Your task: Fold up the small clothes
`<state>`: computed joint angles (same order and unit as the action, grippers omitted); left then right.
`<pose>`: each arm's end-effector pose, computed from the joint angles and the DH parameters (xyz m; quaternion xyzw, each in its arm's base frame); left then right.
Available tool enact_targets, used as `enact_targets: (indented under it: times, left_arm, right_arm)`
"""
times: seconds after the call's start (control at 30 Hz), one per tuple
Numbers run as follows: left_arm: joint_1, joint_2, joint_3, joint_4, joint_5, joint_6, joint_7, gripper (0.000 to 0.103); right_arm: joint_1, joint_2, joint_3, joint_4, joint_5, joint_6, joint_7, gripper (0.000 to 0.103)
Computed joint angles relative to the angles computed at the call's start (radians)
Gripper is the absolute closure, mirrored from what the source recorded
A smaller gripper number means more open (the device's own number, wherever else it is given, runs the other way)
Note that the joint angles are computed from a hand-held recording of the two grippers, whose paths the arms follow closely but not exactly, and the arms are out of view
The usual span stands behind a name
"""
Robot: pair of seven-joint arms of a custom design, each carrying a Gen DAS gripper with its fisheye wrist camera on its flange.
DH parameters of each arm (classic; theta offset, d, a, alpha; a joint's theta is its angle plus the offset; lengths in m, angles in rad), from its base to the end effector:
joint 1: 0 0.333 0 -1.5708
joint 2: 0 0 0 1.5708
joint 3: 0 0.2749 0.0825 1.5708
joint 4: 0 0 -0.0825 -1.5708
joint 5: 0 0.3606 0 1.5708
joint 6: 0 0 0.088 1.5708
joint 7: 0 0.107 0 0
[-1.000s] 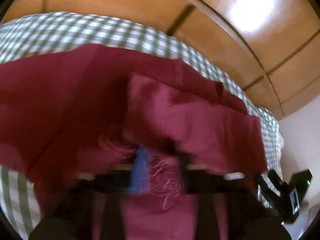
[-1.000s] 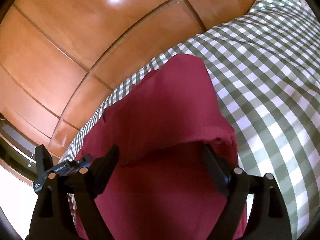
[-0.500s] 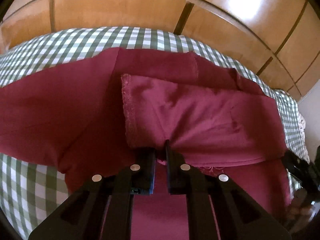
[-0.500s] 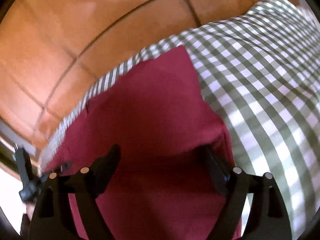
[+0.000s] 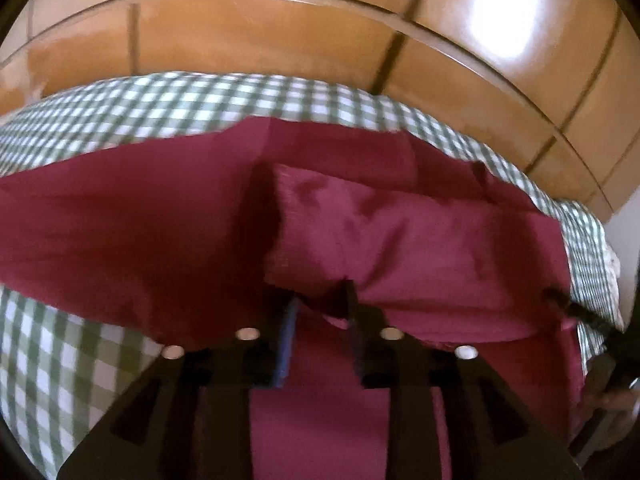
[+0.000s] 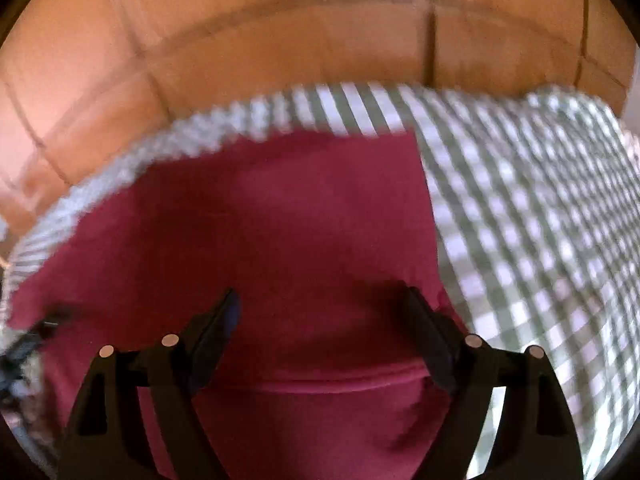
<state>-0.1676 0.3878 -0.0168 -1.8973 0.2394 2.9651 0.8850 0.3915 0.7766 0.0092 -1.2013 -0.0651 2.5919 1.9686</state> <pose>0.6276 -0.1325 0.3532 -0.7535 0.5650 -0.2920 0.1665 0.6899 0.2912 0.3675 -0.6882 0.6593 -0.1341 0.2716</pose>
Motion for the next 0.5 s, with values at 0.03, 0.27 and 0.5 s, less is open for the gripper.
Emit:
enact_targets:
  times: [0.03,0.27,0.5]
  left_arm:
    - [-0.053,-0.004,0.068,-0.003,0.05,-0.008,-0.071,0.064]
    - [-0.111,-0.037,0.155,-0.036,0.244,-0.043,-0.245,0.064]
    - [-0.244,-0.223,0.29,-0.171,0.758,-0.097,-0.723,0.028]
  right_arm:
    - [0.045,-0.017,-0.051,-0.061,-0.083,0.08,0.054,0.018]
    - [0.08,-0.015,-0.094,-0.076,-0.161,0.108,0.119,0.016]
    - [0.111,0.008,-0.117,-0.031,-0.189,0.077,0.148,0.014]
